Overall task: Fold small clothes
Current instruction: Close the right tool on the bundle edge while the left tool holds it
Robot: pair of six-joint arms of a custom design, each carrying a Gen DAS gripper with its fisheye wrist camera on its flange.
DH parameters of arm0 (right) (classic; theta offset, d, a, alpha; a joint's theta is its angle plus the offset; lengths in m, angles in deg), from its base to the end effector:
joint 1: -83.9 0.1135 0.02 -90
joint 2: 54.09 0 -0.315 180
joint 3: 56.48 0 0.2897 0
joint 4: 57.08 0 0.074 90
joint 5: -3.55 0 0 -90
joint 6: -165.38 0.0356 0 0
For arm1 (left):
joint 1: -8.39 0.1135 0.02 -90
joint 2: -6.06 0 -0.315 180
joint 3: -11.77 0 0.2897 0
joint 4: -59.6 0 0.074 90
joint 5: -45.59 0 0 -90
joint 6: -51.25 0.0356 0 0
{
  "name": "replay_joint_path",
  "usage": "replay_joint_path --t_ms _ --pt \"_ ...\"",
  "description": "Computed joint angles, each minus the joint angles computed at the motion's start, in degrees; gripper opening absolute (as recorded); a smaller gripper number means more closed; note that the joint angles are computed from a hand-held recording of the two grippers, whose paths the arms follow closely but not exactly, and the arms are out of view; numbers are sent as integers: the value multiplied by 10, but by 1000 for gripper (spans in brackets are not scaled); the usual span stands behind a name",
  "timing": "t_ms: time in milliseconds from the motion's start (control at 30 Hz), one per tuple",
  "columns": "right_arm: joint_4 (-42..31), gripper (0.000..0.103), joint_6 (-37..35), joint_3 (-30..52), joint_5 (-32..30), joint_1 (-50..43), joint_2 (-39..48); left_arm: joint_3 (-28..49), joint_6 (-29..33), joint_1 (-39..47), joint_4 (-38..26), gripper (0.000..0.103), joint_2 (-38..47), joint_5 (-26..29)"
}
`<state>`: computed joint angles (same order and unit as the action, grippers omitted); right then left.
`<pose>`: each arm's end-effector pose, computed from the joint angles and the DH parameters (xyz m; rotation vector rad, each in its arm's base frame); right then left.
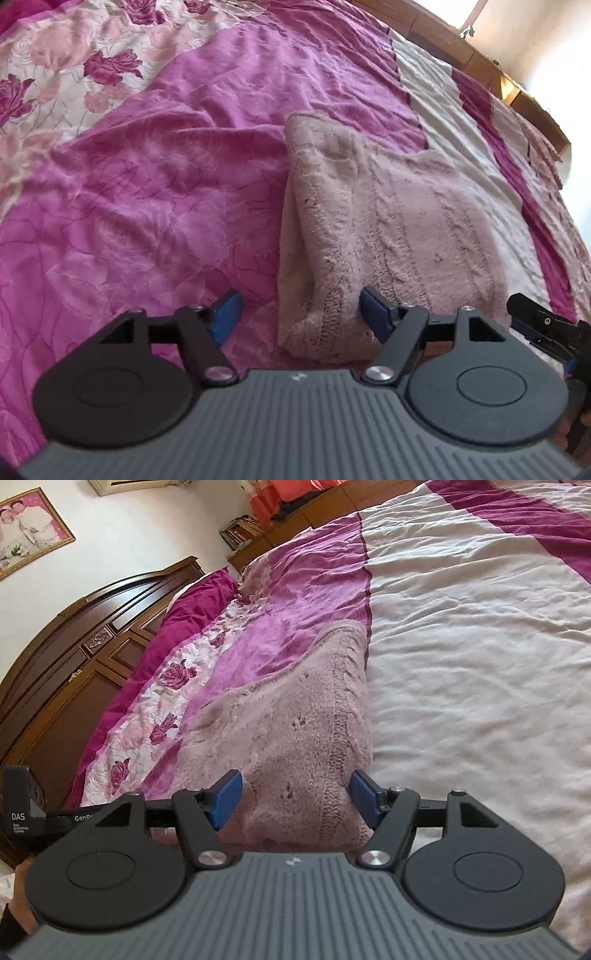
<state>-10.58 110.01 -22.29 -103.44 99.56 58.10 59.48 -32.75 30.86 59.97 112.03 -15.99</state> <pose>0.2777 0.0887 0.0653 0.1811 2.2010 0.8212 0.2976 0.1048 0.0808 -0.1743 2.4514 -0.4282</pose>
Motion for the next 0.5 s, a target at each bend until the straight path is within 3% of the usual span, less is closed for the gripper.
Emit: replay_joint_path --t_ms 67,167,333,500 --pt "0 74 9 0 -4 -11 -6 2 -6 4 1 71 -3 18" --pt "-7 86 33 12 -27 -34 -6 16 -31 2 -2 71 7 28" --pt "-41 88 64 61 -79 -65 24 31 -83 -10 16 72 31 28" --pt "-77 88 77 112 -106 -71 61 46 -90 -25 16 73 49 21"
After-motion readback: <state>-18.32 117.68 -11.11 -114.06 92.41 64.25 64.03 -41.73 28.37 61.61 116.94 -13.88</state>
